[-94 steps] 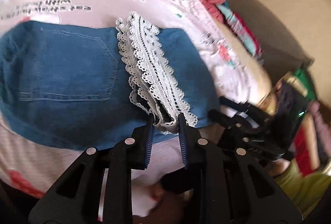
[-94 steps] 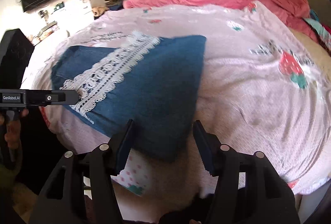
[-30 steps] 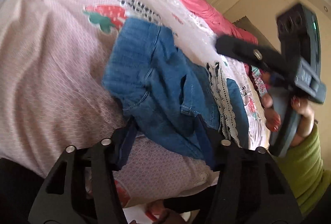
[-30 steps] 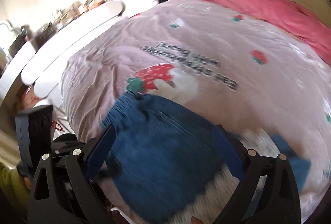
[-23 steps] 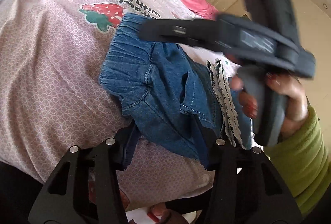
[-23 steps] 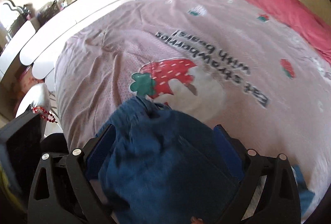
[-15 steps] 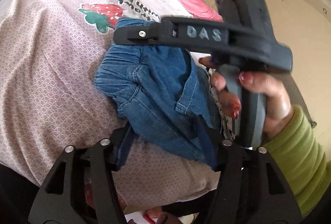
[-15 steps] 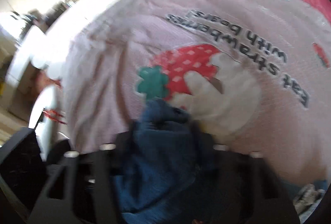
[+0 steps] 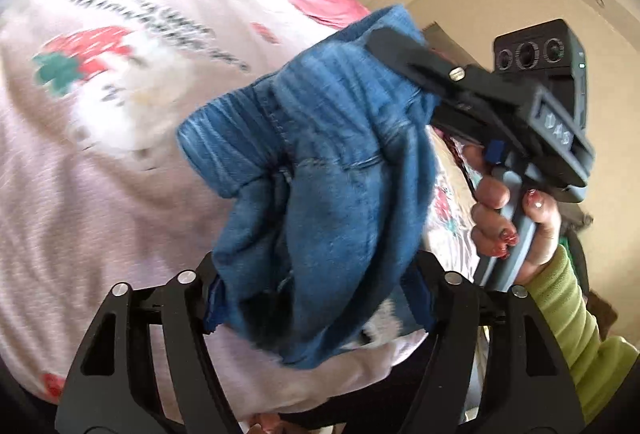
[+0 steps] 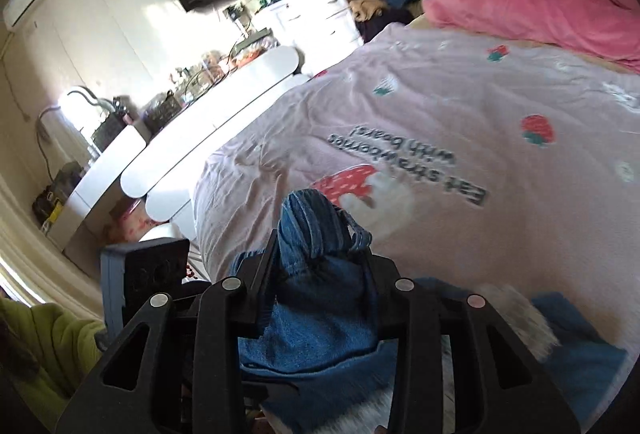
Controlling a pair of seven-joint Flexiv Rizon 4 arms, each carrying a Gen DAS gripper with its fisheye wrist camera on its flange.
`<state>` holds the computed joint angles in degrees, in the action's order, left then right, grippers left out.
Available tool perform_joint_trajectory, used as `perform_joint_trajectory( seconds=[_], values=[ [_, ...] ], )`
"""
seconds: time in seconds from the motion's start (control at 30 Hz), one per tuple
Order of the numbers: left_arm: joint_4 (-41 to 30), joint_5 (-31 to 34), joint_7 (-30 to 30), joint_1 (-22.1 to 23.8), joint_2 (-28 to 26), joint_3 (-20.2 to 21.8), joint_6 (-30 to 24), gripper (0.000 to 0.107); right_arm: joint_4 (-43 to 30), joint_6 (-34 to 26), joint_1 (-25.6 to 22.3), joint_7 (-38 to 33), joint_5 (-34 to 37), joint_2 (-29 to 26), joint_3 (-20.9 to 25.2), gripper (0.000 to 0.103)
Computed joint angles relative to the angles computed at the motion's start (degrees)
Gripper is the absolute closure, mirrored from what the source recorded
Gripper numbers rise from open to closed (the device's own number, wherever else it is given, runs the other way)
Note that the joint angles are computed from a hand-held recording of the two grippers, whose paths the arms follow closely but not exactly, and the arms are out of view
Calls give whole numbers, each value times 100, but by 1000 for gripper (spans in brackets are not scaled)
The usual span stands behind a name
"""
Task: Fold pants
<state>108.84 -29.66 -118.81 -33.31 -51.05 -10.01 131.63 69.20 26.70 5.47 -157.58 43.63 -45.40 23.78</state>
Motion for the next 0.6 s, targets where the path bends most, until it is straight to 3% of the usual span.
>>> perform_joint_trajectory(
  seconds=[0.17,0.23,0.3,0.37,0.53,0.6],
  values=[
    [-643,-300,510,-260,-61,177,-545,39,-59,-30,-313,4,196,-73,-37,66],
    [-906,-416,714,-401,-127,269,-709,36,-78,-22,-441,25,274,-104,-64,58],
    [-1107,-415,908,-459,-180,309,-867,33,-126,-48,-567,151,322,-151,-117,36],
    [-1362,-304,1091,-480,-288,305,-1049,32,-115,70,-698,223,418,-179,-155,25],
    [-1585,126,1285,-363,-462,153,-1410,31,144,505,-841,239,376,-127,-241,25],
    [-1778,-136,1450,-693,-516,507,-1772,30,347,668,-781,167,213,-60,-277,25]
  ],
)
